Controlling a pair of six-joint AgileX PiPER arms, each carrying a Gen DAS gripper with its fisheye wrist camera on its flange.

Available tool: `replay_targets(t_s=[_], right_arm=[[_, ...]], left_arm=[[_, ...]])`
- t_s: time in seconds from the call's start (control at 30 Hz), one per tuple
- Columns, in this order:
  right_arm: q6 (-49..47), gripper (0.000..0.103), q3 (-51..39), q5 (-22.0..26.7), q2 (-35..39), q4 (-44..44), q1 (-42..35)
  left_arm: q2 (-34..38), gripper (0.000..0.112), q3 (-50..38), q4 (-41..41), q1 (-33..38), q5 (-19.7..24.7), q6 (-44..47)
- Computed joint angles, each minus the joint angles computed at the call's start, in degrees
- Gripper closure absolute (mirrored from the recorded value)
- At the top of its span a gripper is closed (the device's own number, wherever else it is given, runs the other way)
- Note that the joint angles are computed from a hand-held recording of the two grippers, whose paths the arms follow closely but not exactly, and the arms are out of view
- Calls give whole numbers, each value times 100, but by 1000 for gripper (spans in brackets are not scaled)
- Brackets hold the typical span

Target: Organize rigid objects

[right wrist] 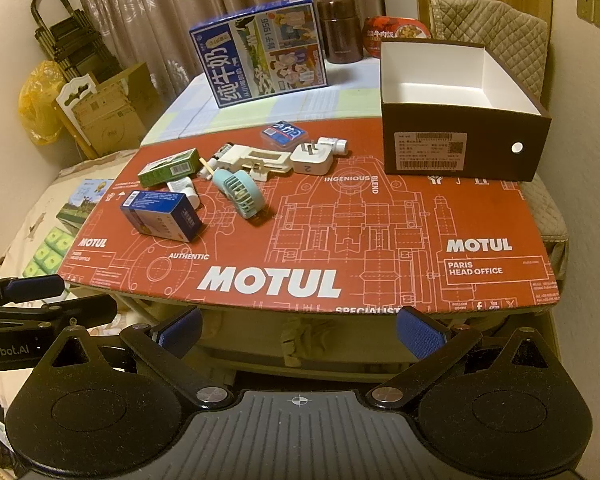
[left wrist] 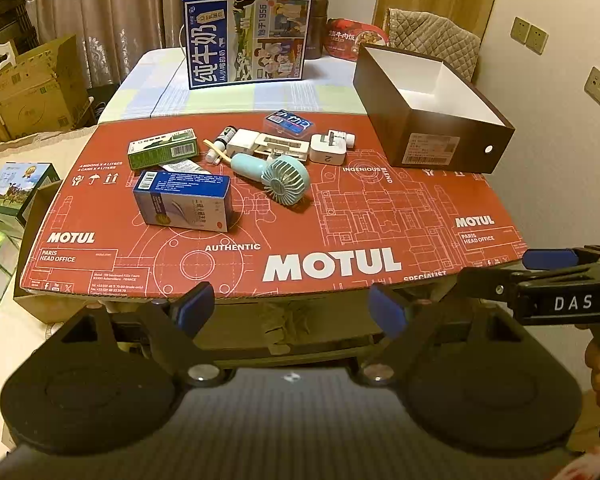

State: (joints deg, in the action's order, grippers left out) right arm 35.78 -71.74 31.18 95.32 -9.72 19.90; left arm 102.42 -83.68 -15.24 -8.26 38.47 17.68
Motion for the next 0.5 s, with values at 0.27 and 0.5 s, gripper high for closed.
replay_targets(t_s=[0.27, 0.5], right_arm=[[31, 2, -40, 1, 35, -30, 19], [124, 2, -211, 95, 138, -112, 73]], left_arm=[[-7, 30, 58, -94, 52, -52, 118], [-10, 30, 72, -108, 57, -63, 135]])
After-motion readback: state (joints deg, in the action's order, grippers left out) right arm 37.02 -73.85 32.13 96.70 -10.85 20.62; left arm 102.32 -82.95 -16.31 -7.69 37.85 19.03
